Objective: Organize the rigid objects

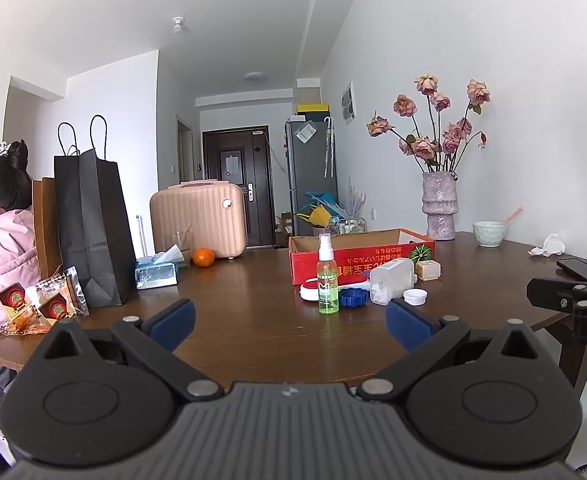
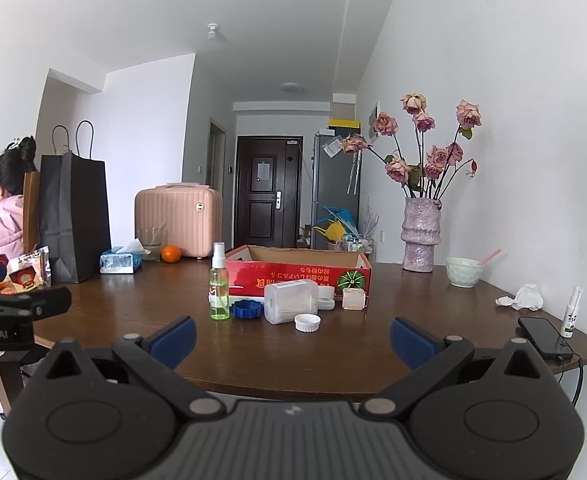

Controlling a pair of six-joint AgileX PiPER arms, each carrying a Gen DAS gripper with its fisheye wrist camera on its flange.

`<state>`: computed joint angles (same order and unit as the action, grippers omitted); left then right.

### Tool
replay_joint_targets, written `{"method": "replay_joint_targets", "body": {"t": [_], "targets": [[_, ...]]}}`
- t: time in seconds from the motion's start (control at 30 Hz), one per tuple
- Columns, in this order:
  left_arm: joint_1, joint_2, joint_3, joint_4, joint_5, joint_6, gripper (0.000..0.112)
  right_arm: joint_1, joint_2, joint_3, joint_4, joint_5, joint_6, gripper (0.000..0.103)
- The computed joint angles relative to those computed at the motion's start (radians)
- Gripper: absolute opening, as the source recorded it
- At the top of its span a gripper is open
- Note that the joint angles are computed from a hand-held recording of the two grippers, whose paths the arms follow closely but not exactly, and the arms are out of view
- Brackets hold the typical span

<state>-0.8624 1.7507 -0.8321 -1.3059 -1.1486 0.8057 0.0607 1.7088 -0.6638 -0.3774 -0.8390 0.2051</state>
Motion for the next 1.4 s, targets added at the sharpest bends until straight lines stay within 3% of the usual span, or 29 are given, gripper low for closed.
{"method": "replay_joint_targets", "body": {"t": [1.4], "targets": [[0.004,0.002,0.009,-0.006,-0.008,-0.006,0.103,0.009,0.009,0.001,0.034,0.004,-0.038,0.103]]}}
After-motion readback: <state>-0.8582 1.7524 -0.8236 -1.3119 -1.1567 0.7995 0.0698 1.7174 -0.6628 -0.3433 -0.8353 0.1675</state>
